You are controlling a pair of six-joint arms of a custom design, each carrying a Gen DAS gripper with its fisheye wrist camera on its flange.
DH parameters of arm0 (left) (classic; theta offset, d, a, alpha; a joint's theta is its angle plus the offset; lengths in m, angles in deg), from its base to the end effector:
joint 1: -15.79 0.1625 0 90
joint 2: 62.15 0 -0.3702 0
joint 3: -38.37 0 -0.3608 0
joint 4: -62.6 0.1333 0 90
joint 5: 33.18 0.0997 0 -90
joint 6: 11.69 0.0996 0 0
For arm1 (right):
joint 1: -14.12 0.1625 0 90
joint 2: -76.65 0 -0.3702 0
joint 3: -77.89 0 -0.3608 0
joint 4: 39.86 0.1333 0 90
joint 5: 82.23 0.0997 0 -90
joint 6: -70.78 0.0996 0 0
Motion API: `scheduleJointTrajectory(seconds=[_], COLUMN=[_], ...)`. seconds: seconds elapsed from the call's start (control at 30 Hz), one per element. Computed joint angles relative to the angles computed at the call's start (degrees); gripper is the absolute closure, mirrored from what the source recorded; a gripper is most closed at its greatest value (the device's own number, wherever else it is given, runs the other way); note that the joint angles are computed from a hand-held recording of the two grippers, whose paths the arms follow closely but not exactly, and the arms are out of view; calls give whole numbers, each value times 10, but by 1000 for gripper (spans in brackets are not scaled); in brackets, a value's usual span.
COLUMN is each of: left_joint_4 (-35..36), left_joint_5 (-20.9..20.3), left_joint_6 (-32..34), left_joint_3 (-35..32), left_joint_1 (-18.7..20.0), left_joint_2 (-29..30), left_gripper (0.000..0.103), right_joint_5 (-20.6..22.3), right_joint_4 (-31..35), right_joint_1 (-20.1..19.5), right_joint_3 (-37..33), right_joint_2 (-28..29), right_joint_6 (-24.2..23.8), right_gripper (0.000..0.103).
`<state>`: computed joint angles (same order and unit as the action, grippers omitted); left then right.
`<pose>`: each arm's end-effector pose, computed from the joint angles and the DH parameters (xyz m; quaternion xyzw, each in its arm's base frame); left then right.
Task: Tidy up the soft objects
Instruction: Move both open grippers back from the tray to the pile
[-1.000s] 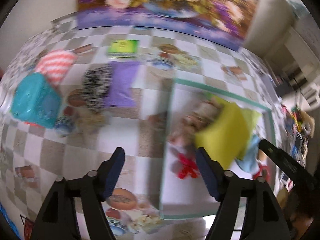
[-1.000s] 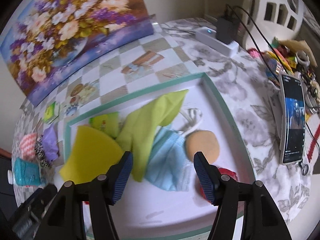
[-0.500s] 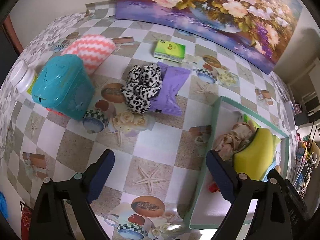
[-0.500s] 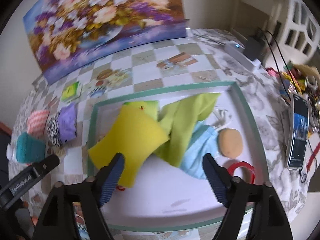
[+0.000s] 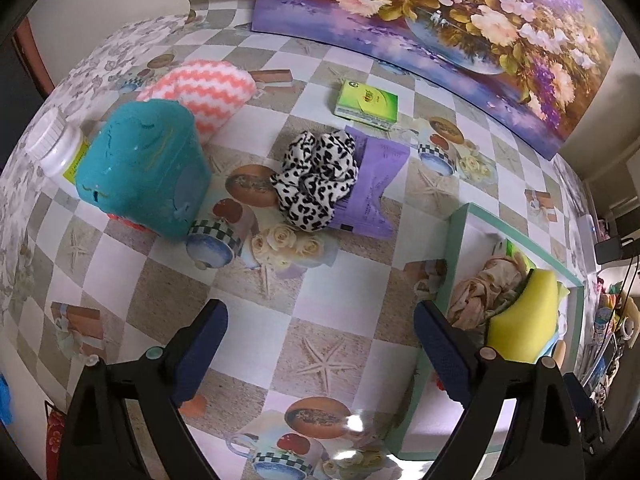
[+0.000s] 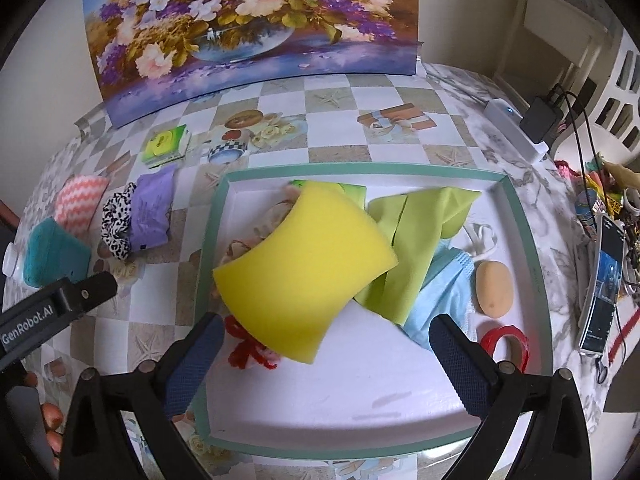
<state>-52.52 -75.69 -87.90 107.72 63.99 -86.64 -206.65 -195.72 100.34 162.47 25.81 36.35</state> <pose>-0.2883 -0.6326 -0.0356 -0.2008 0.8819 -0.2593 0.3388 0.0332 -0.6656 0.2326 0.1637 -0.9069 0.1566 0.3552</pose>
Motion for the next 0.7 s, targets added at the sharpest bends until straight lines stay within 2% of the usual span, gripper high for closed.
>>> scheduleJointTrajectory(seconds=[0.37,0.7], left_joint_4=[10,-10], left_joint_5=[33,61], left_joint_6=[26,50], left_joint_3=[32,106], left_joint_1=[-4,-2], left_joint_2=[-39,-117], left_gripper=[9,9], right_joint_5=[9,16], right_joint_4=[-7,-19], right_joint_1=[14,35], right_joint_3=[17,36], right_joint_2=[2,14], right_joint_6=[-2,-6], right_gripper=[0,0])
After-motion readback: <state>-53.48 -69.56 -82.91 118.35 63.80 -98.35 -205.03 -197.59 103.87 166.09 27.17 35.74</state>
